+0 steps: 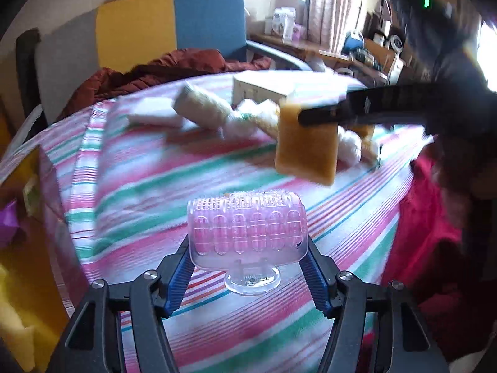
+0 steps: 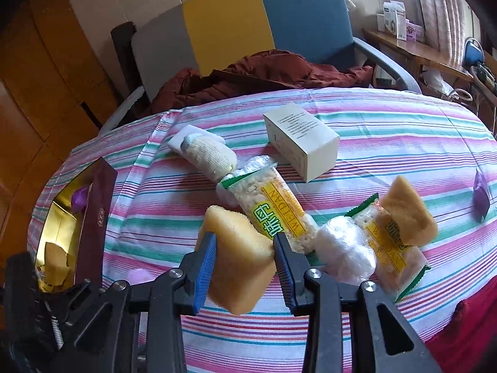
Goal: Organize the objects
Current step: 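Carry the pink roller and sponge into the gold tray and release both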
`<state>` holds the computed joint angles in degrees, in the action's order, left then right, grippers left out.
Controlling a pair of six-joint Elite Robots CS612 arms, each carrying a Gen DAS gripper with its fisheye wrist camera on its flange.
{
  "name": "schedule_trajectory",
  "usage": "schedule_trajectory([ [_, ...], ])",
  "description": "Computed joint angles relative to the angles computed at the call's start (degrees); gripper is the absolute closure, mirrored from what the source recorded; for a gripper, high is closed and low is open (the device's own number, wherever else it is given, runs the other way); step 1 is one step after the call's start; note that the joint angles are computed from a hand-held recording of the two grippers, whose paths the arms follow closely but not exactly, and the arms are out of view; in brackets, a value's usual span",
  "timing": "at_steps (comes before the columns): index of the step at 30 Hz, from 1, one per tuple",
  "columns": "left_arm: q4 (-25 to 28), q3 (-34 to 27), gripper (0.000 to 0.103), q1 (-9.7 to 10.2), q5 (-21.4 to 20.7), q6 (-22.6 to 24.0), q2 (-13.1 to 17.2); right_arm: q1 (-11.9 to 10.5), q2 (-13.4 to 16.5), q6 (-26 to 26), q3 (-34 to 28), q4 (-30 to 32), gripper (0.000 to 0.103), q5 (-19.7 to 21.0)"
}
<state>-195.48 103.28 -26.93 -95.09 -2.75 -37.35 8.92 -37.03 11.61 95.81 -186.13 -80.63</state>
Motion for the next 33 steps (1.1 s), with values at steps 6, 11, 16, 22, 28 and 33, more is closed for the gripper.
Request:
schedule_trajectory([
  [6, -3.40, 3.19, 0.037, 2.30, 0.44, -4.32, -3.07, 0.60, -0.47, 0.33, 0.38, 0.04, 0.066, 0.61],
  [11, -6.58, 5.58, 0.037, 5.16, 3.34, -8.42, -5.20, 1.95, -0.81, 0.93, 0.26, -1.28, 0.066, 4.08],
  [16, -7.21, 6.81, 0.037, 8.31, 6.60, -10.64, -6.50, 4.81, -0.19, -0.71, -2.43, -1.11, 0.066, 10.26],
  [22, -5.37, 6.09, 0.037, 11.74, 7.61, -12.56, -6.78, 8.91, 1.66, -5.28, -7.87, 3.36, 0.066, 15.25],
  [28, -2.05, 3.45, 0.037, 13.68, 7.13, -12.82, -6.06, 12.36, 4.31, -10.60, -13.67, 11.22, 0.066, 15.05],
  [33, 1.71, 0.17, 0.037, 14.63, 6.02, -13.97, -4.66, 13.69, 6.53, -12.88, -17.09, 18.04, 0.066, 15.14],
])
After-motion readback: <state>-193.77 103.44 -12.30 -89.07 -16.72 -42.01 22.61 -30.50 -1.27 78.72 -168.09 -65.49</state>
